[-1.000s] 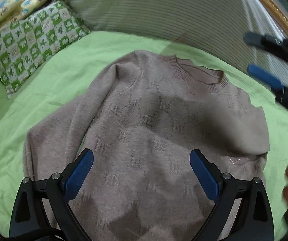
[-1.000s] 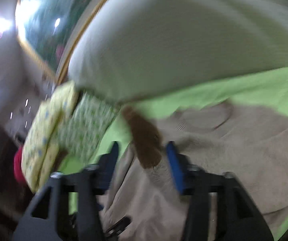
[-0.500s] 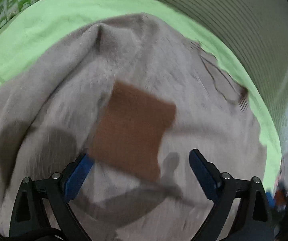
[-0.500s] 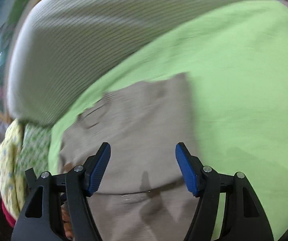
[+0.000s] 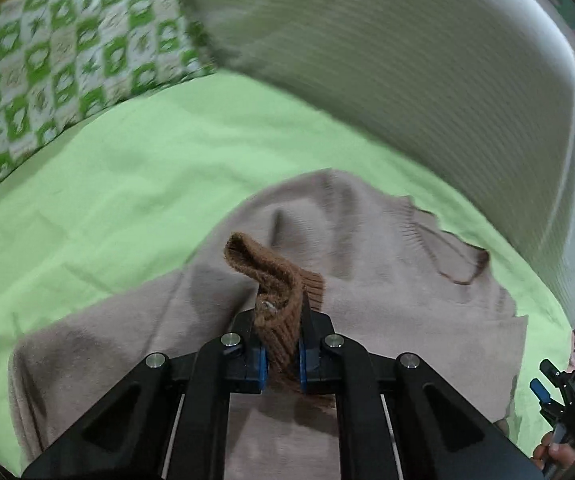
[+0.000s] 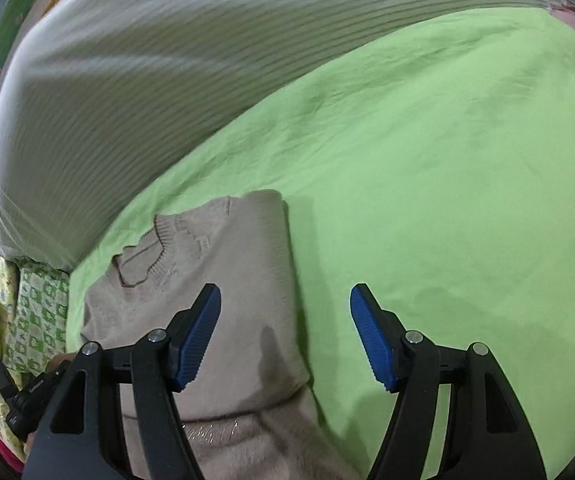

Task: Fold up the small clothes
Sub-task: 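Grasp the other brown cuff with the left gripper and lay it across the body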

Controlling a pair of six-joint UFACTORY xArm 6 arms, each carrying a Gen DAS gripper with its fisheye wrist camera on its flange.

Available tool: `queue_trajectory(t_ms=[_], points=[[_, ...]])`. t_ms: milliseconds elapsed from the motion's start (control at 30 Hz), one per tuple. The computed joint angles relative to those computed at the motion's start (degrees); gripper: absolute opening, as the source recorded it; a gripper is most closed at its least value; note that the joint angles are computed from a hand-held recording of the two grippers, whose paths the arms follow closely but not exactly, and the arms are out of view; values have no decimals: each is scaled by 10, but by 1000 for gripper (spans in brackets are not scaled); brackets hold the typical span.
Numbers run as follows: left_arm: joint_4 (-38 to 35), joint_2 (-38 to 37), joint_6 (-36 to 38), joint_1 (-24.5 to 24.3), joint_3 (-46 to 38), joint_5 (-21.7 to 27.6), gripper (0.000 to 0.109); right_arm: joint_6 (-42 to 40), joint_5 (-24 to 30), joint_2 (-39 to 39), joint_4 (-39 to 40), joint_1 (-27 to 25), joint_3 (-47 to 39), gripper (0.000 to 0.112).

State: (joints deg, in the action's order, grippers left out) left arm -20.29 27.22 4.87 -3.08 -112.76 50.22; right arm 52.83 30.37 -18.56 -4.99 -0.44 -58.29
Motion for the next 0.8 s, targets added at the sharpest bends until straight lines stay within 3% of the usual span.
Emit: queue_trajectory(t_ms=[133,367,433,467,633,733,800], points=[[16,-19,1,-5,37,-23,9,-64,1,48,50,6,-29,68],[38,-30,-1,7,50,-23,10,-140,37,108,113,2,-75,65],[39,-26,-13,9,45,-16,9,-205,38,105,177,-3,-77,14],[35,-25,-12,8,43,-11,9,-221,48,103,182,-7,-83,8],[21,-35,22,-22,53,-22,9,-213,80,79,84,-27,-117,7],[59,-19,-4,-35,48,-27,9,-199,119,99,38,-26,-141,7],[89,-11,-19,-35,45,-27,11,-205,135,117,56,-23,-146,8]])
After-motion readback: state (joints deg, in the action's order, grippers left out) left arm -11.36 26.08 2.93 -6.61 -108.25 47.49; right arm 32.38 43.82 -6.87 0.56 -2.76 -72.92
